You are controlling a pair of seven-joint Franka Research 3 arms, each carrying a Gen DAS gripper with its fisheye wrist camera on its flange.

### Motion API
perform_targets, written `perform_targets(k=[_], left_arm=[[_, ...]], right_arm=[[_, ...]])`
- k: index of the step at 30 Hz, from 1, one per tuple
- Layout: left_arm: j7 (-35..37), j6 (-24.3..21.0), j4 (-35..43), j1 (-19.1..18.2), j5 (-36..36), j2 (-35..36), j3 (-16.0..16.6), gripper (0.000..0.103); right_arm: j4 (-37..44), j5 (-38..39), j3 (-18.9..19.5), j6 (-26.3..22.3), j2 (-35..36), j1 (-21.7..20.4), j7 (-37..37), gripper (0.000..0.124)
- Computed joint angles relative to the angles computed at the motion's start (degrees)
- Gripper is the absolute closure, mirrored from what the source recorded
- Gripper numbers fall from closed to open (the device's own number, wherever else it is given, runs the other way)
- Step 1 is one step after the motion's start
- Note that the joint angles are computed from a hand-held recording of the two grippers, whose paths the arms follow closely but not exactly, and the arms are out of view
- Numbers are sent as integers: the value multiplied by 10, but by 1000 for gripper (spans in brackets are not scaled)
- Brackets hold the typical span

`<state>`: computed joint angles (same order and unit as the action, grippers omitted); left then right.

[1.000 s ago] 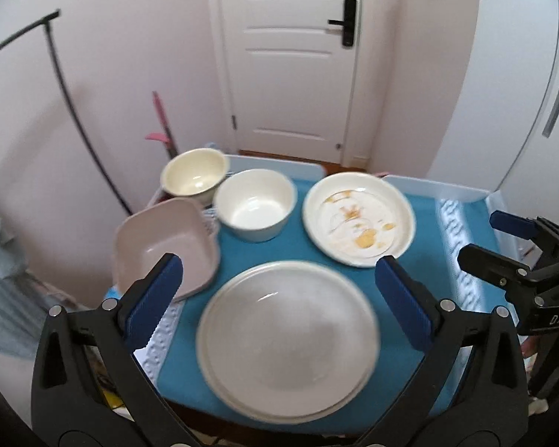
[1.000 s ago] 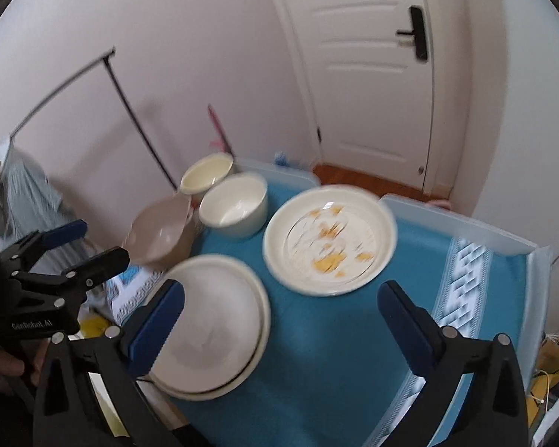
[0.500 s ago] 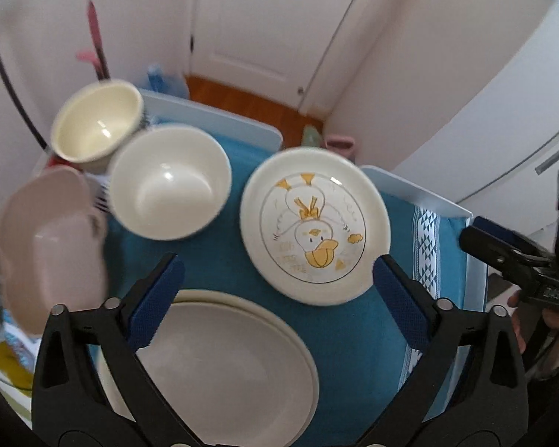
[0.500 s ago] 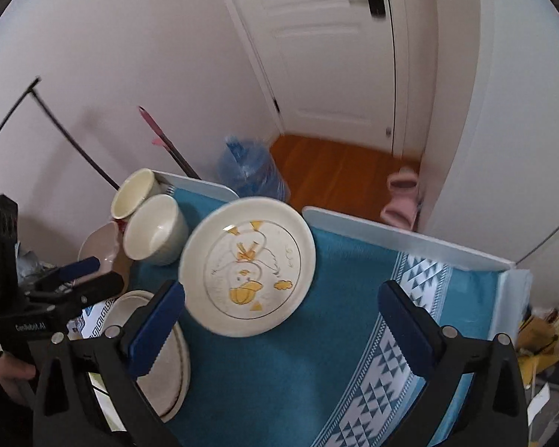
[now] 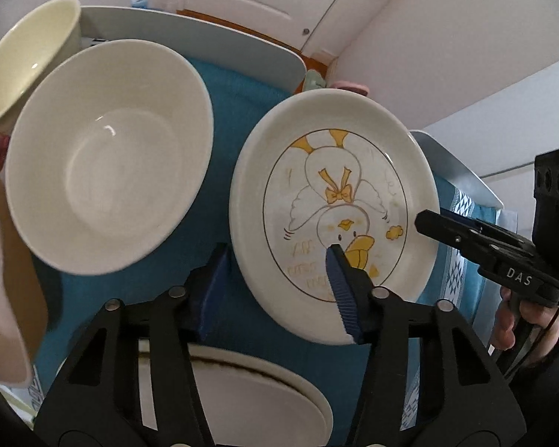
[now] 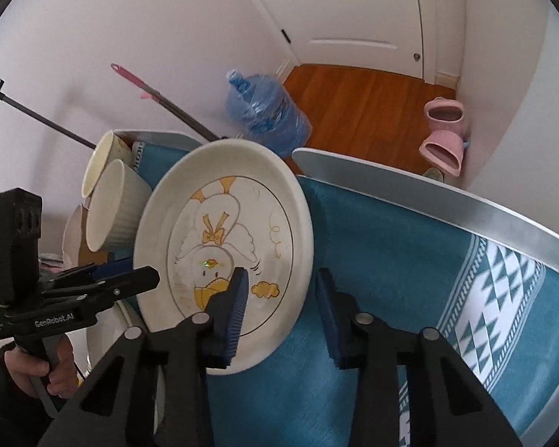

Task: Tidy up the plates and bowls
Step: 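Lift the orange-bow duck plate and carry it over the plate stack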

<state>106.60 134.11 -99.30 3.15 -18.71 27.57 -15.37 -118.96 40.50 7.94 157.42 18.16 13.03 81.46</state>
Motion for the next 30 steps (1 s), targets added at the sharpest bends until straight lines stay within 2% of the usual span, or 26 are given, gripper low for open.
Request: perform_targets(k=[4,7,8,11,16,21,26,30], left_arm=[[-10,-3,7,-5,13,8,4,72],[-18,-4,16,-7,26,19,8,84],[-19,-3,15,-6,27,19,8,85],[-13,10,4,-2,27,15,4,85],[0,31,-12,2,25,8,-2,85],[46,64,-53,12,3,-22,-14,85],[77,80,-82,12,-13,-49,-16,85],[96,77,-81,14,-37,-65,-15,85]], right_arm=[[12,2,2,-9,13,-5,-12,93],[20,-3,1,-12,23,-5,-15,103],[17,-5,-1,-4,24,-2,-12,106],[11,-4,1,3,21,-4,-9,111],[5,-27,-4,17,18,6,5,112],[-19,-28,0,49,3,9,12,112],[-51,-50,-9,80,-24,24,44,111],[-77,-83,-19,96,-58,38,80,111]])
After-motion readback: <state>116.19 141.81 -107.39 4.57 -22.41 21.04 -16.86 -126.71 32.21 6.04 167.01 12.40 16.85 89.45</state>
